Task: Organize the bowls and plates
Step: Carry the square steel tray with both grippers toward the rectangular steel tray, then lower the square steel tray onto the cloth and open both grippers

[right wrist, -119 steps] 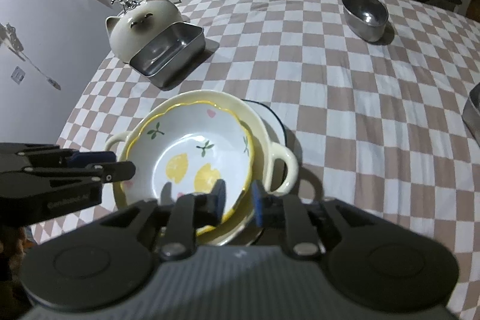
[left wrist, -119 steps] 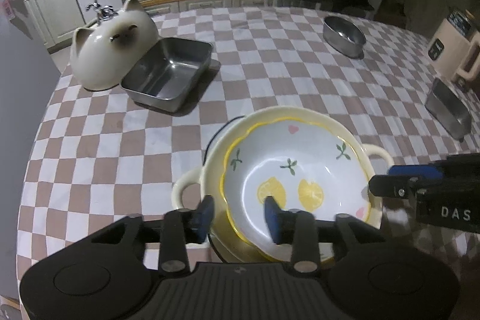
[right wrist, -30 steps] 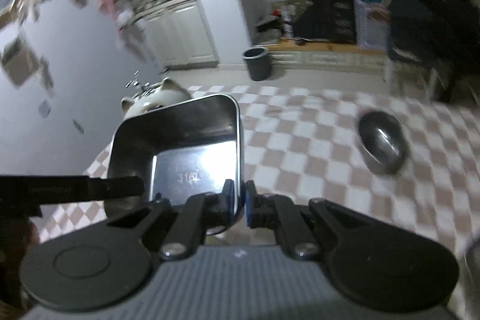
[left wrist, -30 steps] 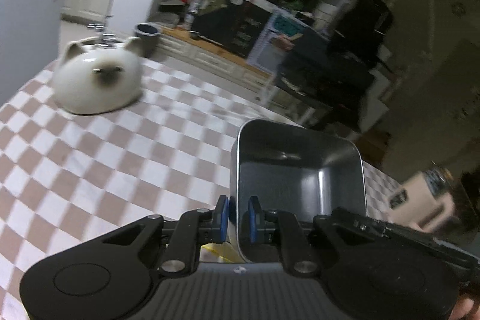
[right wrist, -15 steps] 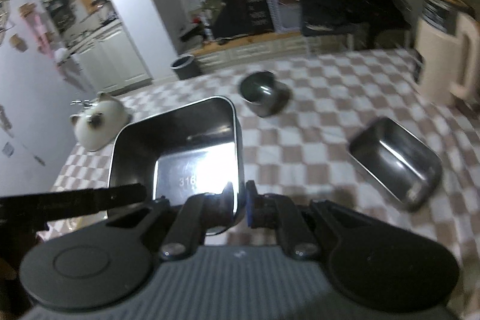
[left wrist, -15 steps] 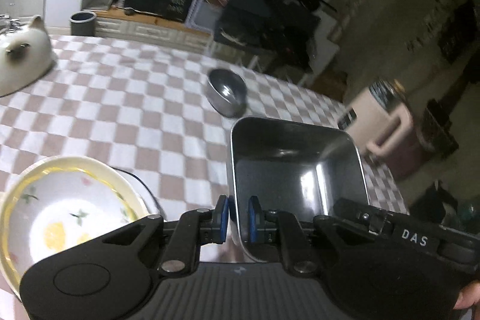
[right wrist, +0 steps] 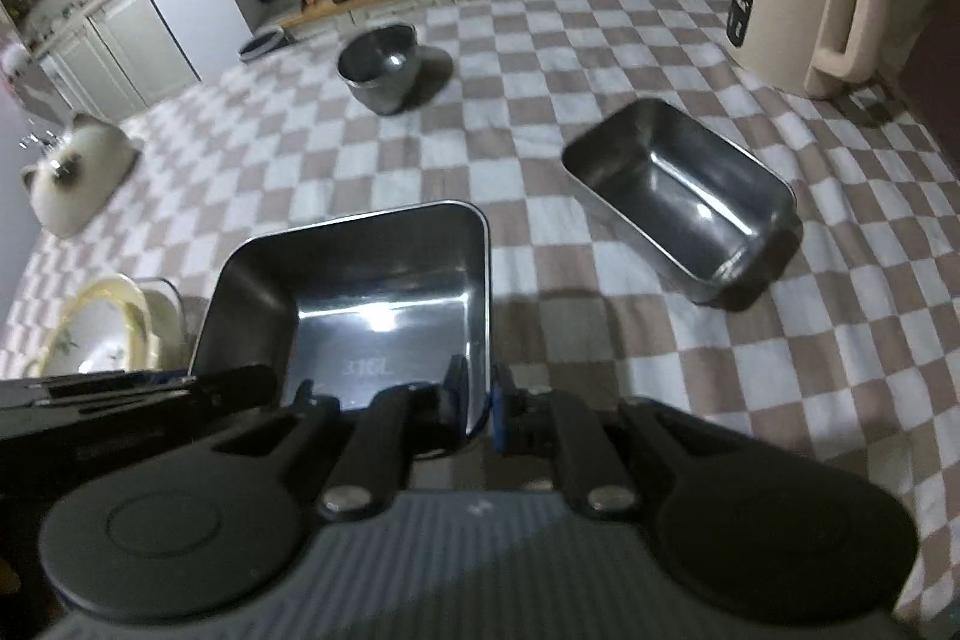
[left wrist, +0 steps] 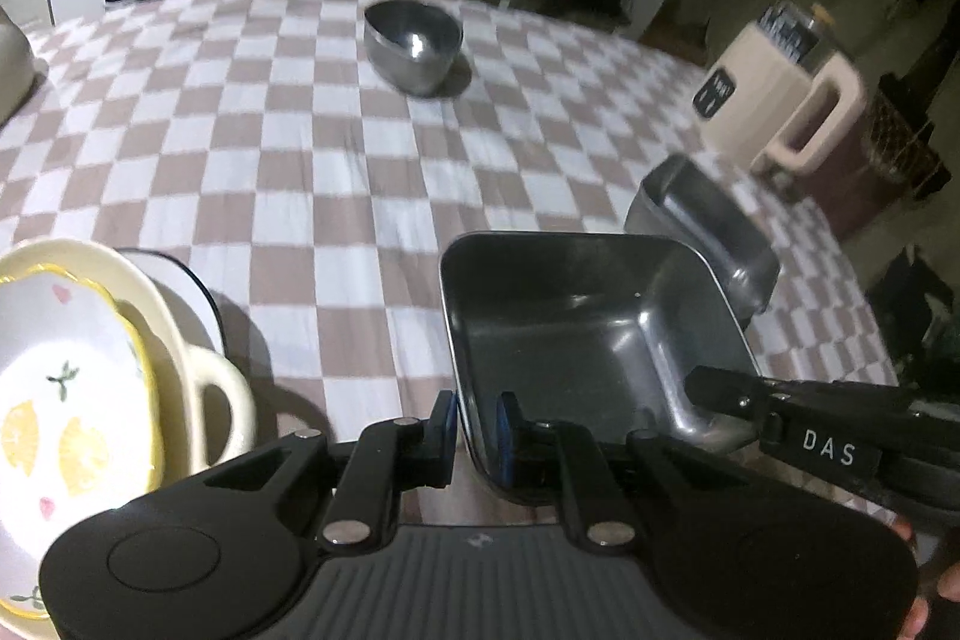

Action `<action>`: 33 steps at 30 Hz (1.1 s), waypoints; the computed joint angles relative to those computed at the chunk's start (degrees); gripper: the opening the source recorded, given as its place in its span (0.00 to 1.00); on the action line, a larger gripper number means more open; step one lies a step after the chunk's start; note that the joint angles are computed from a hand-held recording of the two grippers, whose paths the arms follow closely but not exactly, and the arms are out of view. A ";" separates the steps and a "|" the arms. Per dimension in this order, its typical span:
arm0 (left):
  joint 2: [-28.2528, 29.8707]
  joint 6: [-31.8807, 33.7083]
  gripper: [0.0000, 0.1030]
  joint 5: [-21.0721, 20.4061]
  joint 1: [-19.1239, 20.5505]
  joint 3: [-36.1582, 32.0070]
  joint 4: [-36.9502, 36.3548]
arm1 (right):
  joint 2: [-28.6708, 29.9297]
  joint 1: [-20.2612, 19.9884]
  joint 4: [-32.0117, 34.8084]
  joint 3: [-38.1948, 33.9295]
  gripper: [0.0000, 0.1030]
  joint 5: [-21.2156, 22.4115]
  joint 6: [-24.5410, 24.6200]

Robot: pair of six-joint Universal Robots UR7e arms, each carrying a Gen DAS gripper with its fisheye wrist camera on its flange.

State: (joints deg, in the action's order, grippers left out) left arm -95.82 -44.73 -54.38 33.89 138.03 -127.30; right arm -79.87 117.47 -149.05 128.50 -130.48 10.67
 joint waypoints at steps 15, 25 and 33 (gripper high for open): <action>7.41 2.70 0.14 -2.94 2.80 -2.27 0.04 | 0.81 -2.16 7.56 -1.83 0.10 -1.78 2.56; 8.37 3.82 0.14 -3.92 3.35 -2.86 0.79 | 1.14 -3.74 10.03 -2.37 0.10 -1.02 1.97; 8.45 4.36 0.14 -4.51 3.58 -2.97 0.95 | 1.45 -4.42 12.72 -2.70 0.11 -0.88 2.33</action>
State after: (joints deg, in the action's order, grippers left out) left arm -87.37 -40.38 -58.89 37.47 135.05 -126.34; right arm -78.42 113.05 -136.34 125.80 -131.35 13.00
